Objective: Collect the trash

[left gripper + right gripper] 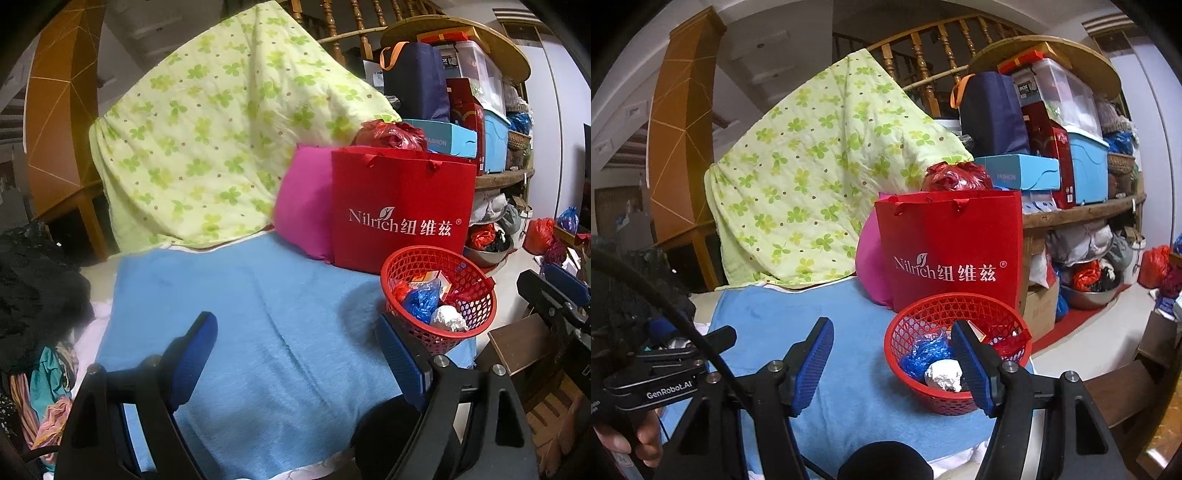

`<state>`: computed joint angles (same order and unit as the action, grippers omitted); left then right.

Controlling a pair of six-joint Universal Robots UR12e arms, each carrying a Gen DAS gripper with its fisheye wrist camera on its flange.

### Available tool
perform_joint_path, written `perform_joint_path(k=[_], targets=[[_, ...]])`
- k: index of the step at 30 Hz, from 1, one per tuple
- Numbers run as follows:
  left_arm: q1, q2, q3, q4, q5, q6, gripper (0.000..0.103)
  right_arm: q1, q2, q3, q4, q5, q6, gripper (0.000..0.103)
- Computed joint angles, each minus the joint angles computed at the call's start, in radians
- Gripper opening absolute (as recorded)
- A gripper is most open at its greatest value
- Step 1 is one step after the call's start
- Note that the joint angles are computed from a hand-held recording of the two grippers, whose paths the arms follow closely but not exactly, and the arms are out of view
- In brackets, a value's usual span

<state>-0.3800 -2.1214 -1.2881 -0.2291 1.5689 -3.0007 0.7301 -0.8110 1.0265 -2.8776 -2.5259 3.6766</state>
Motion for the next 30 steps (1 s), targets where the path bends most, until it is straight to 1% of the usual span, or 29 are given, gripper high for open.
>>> perform_joint_path(k=[3, 9, 25, 27, 30], targets=[[0.000, 0.006, -0.009, 0.008, 0.005, 0.001, 0.088, 0.005, 0.004, -0.007, 0.016, -0.020, -0.010, 0.070], [0.002, 0.021, -0.029, 0.029, 0.013, 0.000, 0.088, 0.012, 0.004, -0.009, 0.016, -0.038, -0.021, 0.070], [0.002, 0.054, -0.072, 0.064, 0.022, 0.008, 0.088, 0.028, 0.010, -0.027, 0.004, -0.077, -0.058, 0.070], [0.001, 0.055, -0.073, 0.064, 0.023, 0.008, 0.088, 0.028, 0.009, -0.024, -0.003, -0.084, -0.064, 0.072], [0.001, 0.055, -0.073, 0.062, 0.024, 0.008, 0.088, 0.028, 0.003, -0.014, -0.012, -0.079, -0.054, 0.072]])
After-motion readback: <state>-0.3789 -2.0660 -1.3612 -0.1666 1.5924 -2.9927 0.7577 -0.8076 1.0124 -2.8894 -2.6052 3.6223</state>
